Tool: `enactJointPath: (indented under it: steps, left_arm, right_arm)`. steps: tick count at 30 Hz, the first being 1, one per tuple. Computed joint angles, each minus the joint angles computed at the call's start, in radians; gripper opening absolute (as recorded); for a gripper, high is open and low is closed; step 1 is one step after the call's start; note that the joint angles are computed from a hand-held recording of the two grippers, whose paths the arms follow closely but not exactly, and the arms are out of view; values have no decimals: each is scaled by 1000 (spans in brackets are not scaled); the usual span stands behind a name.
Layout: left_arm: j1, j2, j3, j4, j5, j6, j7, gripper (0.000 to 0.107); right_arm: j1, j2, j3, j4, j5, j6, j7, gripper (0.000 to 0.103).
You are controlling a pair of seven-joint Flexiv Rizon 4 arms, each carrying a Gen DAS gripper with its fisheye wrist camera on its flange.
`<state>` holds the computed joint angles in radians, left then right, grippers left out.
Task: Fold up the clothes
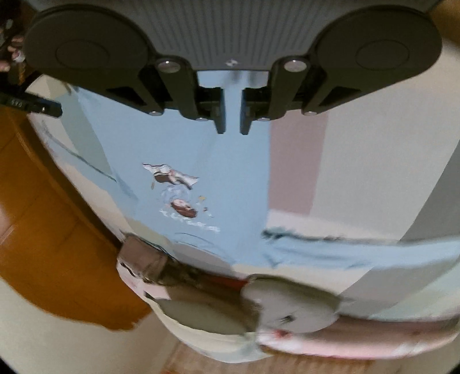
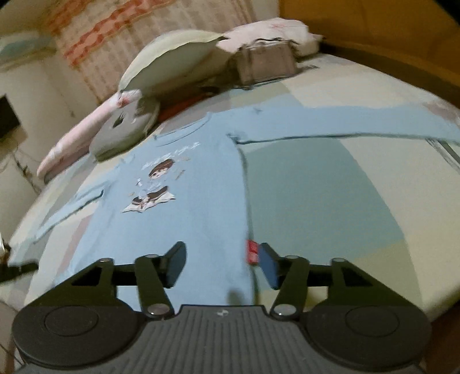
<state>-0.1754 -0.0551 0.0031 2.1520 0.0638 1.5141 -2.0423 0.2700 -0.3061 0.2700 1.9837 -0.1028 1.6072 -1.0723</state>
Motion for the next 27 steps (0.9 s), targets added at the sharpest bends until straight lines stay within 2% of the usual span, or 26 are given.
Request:
enactJointPath:
  steps: [1,2,4,6,8,9,10,11,12,13,15,17,19,21,23,27]
  left_arm:
    - [-8,-25,7,-49,65,-21,-38,12]
    - [-12,-52,-1,-75,74,-16,-23,16]
    - [9,-98,-59,-80,-30,6,94,22]
    - [-7,-126,-57,-82,-70,-27,128,22]
    - [-36,-146,-31,-84,-76,-78,122,22]
    - [-35,-142,-34,-54,-89,-47,129,20]
    - [-17,-135,-59,-11,-122,5,156,27]
    - [18,-114,-115,36,-221,26,236,29]
    - [34,-93,-140,50,-272,2,270,30]
    - [26,-76,-132,51,-298,-34,283,34]
    - [-8,-66,-69,0,-229,-110,233,40]
    - [-15,-88,-43,-62,-164,-113,242,53]
    - [-3,-151,-47,-143,-157,-73,291,62]
    - [22,-226,-71,-227,-178,-30,364,66]
    - [79,-313,-148,-313,-253,-27,476,75]
    - [53,-443,-121,-442,-300,-68,499,75]
  right_arm:
    - [18,-15,-11,-15,-14,-7,2,70]
    - [9,-33,10,-36,-13,-20,-10,70]
    - [-7,-67,49,-72,-4,-48,-37,71]
    - [-17,-83,76,-79,13,-61,-61,71]
    - [-13,-86,77,-56,16,-29,-90,74]
    - [-12,-88,78,-44,15,-13,-103,79]
    - [-23,-91,92,-34,16,1,-121,82]
    - [-49,-93,120,-28,20,13,-144,83]
    - [-63,-94,135,-23,24,24,-155,83]
    - [-78,-96,152,-21,30,30,-159,83]
    - [-109,-101,186,-22,41,37,-163,83]
    - [-147,-109,228,-44,57,17,-160,83]
    - [-181,-122,261,-76,71,4,-174,83]
    - [-211,-147,283,-131,90,-16,-183,83]
    - [-233,-175,294,-196,114,-42,-187,83]
    - [-253,-281,295,-392,166,-126,-190,81]
